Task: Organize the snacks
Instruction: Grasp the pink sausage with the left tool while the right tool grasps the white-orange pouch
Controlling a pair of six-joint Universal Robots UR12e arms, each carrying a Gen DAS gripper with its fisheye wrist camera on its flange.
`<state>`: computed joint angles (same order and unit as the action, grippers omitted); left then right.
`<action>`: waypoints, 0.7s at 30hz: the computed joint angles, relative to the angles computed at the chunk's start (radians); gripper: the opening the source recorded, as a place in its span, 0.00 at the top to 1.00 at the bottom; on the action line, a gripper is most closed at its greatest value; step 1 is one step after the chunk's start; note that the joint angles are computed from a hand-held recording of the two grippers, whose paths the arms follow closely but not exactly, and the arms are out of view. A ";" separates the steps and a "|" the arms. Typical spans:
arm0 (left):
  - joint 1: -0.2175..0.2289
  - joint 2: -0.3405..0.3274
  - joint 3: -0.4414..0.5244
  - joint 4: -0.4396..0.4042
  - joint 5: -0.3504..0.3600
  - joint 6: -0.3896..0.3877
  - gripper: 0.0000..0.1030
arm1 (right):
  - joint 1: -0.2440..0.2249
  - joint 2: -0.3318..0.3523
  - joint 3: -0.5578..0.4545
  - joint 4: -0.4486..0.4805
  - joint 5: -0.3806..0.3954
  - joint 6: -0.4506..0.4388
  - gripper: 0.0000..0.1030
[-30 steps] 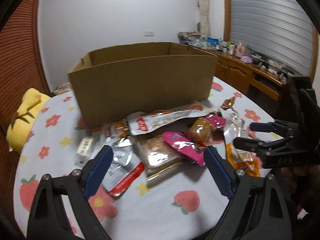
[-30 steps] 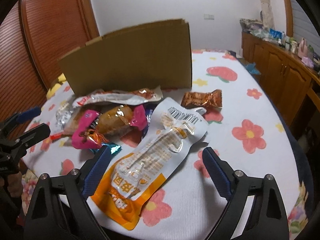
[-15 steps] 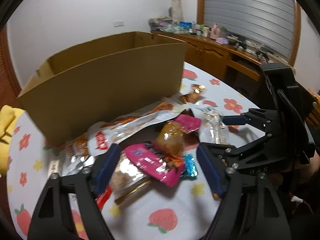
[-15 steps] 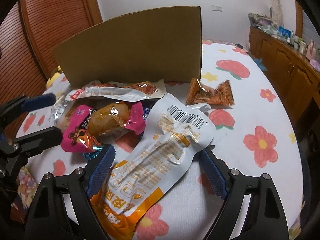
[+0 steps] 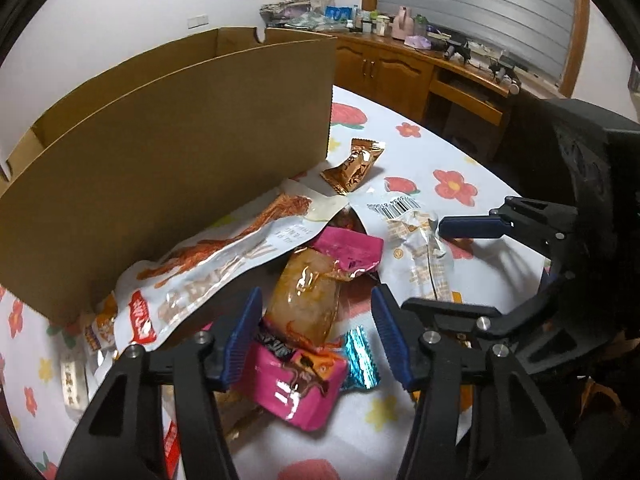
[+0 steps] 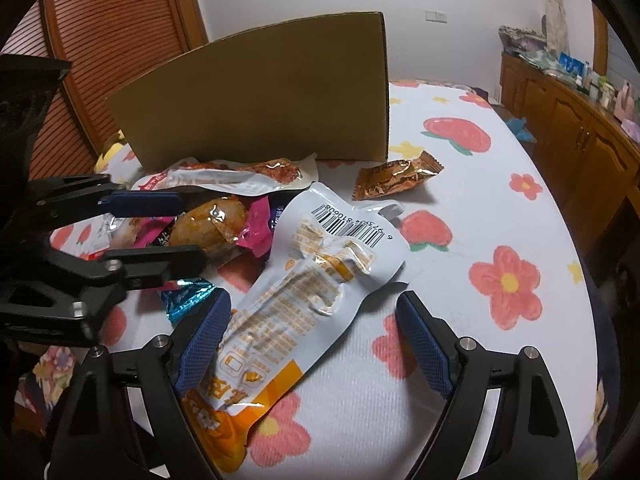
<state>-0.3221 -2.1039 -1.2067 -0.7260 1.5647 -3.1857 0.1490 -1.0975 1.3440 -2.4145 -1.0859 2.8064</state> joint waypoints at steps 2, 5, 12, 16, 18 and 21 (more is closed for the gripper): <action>-0.001 -0.010 0.020 -0.026 0.009 0.012 0.45 | -0.001 -0.002 0.003 0.000 0.004 -0.001 0.16; -0.003 -0.026 0.047 -0.064 0.019 0.020 0.45 | -0.002 -0.003 0.004 0.002 0.009 -0.002 0.16; 0.000 -0.049 0.083 -0.124 0.026 0.016 0.47 | -0.006 -0.012 0.017 0.004 0.027 -0.013 0.16; 0.003 -0.043 0.068 -0.114 0.009 -0.003 0.63 | -0.003 -0.010 0.013 0.011 0.024 -0.015 0.16; 0.002 -0.032 0.049 -0.092 0.012 -0.009 0.63 | -0.002 -0.011 0.012 0.013 0.023 -0.018 0.16; 0.004 -0.014 0.020 -0.050 0.002 -0.028 0.63 | 0.000 -0.009 0.011 0.012 0.017 -0.018 0.15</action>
<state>-0.3183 -2.1180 -1.1867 -0.7764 1.5671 -3.2132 0.1488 -1.1069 1.3548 -2.4025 -1.0688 2.7881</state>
